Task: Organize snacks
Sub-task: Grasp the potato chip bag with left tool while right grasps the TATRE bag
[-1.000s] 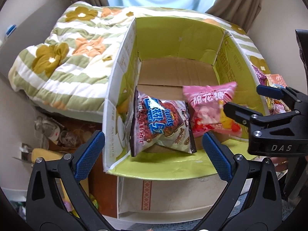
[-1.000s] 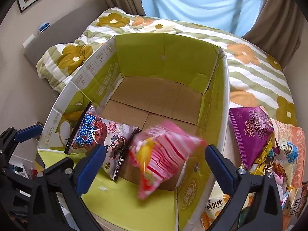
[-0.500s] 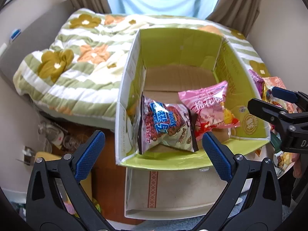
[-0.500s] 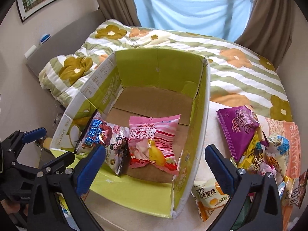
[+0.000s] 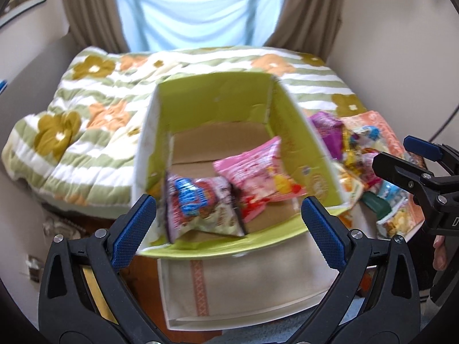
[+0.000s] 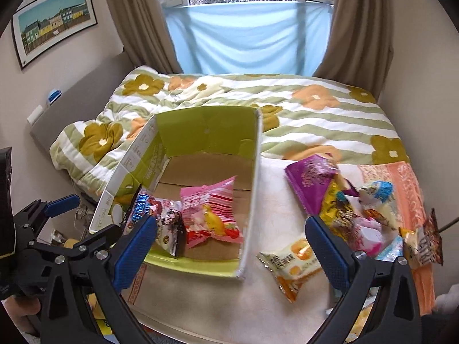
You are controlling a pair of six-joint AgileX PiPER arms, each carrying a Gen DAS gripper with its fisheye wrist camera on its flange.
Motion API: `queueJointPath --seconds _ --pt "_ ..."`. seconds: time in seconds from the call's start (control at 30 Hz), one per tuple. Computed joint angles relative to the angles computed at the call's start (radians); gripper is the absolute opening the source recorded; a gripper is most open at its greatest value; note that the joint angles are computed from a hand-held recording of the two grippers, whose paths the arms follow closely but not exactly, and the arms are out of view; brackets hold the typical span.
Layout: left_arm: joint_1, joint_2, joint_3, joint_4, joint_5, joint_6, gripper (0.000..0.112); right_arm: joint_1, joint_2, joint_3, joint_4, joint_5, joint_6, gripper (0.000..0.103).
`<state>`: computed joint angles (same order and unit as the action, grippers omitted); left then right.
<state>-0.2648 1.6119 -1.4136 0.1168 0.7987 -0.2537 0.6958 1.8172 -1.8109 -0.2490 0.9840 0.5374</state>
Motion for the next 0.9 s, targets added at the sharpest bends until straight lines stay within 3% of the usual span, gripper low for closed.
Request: queueJointPath --seconds 0.2,0.5,0.73,0.9 --pt "-0.148 0.054 -0.099 0.089 0.034 -0.137 0.1 -0.093 -0.162 0.172 -0.028 -0.041 -0.023 0.103" --pt "-0.394 0.253 -0.344 0.128 0.143 -0.34 0.1 -0.388 -0.333 0.35 0.064 -0.067 -0.301 0.103" --pt "-0.535 0.487 -0.611 0.08 0.276 -0.436 0.1 -0.704 -0.317 0.381 0.323 -0.084 -0.678 0.103" --pt "-0.608 0.644 -0.769 0.033 0.35 -0.543 0.1 -0.845 -0.254 0.39 0.458 -0.068 -0.904 0.103"
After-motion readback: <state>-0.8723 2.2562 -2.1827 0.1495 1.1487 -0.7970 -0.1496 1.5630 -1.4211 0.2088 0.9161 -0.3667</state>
